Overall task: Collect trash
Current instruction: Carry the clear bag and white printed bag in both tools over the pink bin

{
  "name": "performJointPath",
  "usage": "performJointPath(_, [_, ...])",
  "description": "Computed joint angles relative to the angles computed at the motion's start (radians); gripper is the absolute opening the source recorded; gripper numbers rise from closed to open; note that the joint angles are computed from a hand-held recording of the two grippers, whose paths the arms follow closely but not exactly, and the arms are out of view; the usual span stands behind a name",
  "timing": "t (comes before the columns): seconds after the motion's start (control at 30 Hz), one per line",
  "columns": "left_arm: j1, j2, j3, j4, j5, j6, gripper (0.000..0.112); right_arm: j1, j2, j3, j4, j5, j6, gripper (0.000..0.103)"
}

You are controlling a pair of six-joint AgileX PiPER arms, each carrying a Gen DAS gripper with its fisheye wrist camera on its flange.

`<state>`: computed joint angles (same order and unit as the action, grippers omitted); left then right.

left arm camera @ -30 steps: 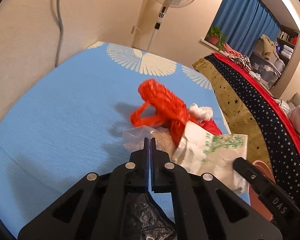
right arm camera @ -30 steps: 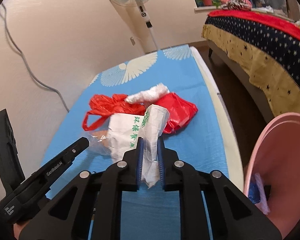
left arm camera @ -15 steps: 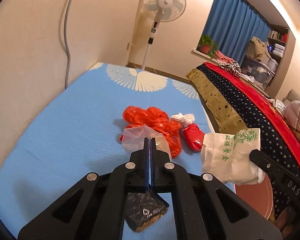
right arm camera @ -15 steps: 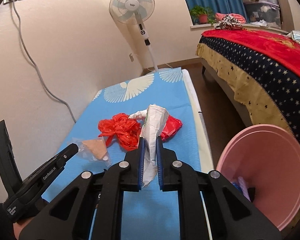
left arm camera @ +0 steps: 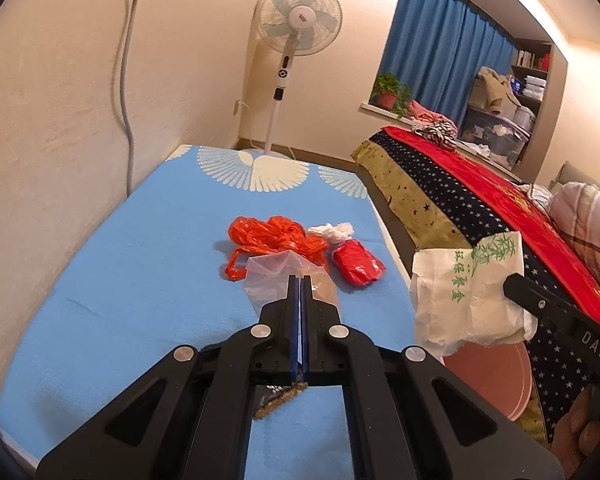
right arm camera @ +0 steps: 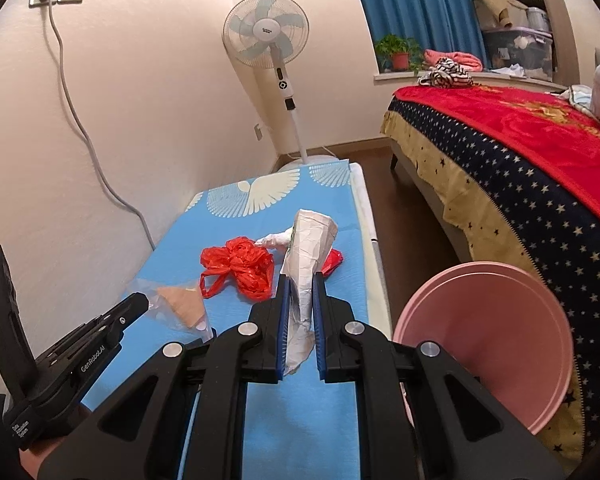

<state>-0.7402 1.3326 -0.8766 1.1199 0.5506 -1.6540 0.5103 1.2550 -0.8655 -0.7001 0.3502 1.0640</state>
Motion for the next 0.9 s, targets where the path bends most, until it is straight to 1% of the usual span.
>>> performJointPath(0.33, [-0.081,0.001,-0.012,0.032,0.031,-0.038,0.001,0.011,-0.073,0.028,-0.046,0.067,0.036,0.012])
performJointPath(0.6, [-0.105,0.028,-0.029,0.050,0.029,-0.065,0.001,-0.022,-0.102,0.047,-0.024,0.066,0.009,0.012])
performJointPath(0.9, [-0.114,0.054,-0.041,0.061,0.021,-0.080,0.001,-0.054,-0.106,0.054,-0.004,0.050,-0.011,0.012])
